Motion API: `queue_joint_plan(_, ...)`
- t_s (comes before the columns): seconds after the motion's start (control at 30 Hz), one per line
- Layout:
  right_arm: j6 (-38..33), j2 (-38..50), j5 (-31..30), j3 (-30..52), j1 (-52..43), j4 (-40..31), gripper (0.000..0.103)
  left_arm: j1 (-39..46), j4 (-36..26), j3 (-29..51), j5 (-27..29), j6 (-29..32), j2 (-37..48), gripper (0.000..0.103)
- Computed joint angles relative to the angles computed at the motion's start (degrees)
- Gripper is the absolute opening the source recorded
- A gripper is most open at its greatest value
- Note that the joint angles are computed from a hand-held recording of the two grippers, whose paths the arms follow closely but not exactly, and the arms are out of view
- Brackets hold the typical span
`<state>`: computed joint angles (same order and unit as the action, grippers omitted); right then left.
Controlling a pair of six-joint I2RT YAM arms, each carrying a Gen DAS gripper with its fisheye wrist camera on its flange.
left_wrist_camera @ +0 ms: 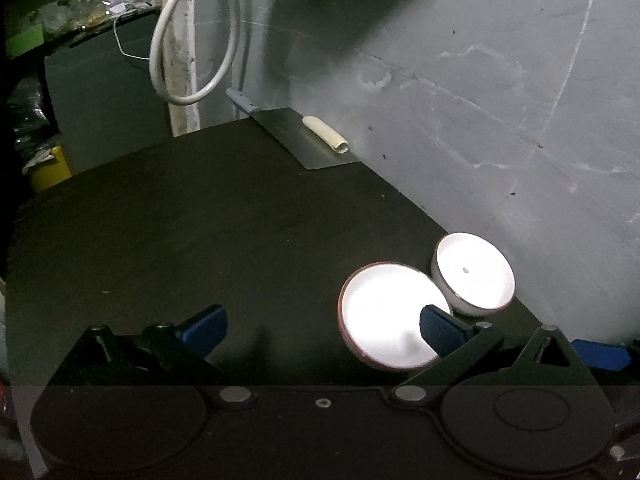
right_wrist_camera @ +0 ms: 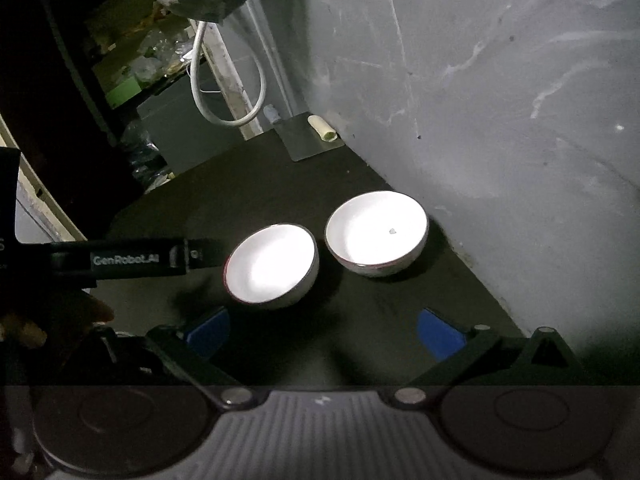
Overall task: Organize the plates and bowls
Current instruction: 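Reach the left tool to a red-rimmed white bowl and grasp its rim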
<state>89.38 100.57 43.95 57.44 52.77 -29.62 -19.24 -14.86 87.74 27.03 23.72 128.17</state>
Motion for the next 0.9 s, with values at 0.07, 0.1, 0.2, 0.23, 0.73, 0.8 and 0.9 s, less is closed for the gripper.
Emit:
queue_joint_plan(0.07,-1.29,0.25,-0.82,-0.56,-1.32,1.80,0.103,-0.67,-0.55,1.79,-0.57,-0.24,1.48,0.102)
queue_joint_plan(0.1,-1.97,0.34,-1.24,-1.00,-2.02,3.01,0.103,-0.88,-0.83,2.48,-0.80,-0.26,2.07,0.102)
queue_joint_plan(0.2,-3.62,0.56,-2.33,-2.19,-3.79,6.14,0.103,-1.48,-1.79,4.79,-1.74,-0.32,3.94,0.102)
queue_joint_plan(0.23,-4.12,0.62,-2.66,-2.50,-4.27,6.95,0.102,-1.56,-1.96,5.26,-1.98,-0.31,4.42,0.102)
queue_joint_plan(0.73,-9.20,2.29,-7.52,-6.35,-9.04,19.12,0.085,-1.84,-3.14,9.96,-2.47,-0.21,8.87,0.086)
queue_joint_plan(0.8,-10.05,2.55,-7.93,-6.43,-9.54,20.25,0.082,-1.75,-3.82,10.55,-1.94,-0.10,9.26,0.079)
queue_joint_plan(0.9,-11.72,2.77,-8.77,-7.06,-10.36,23.06,0.073,-1.61,-5.67,12.14,-0.80,0.36,10.16,0.064)
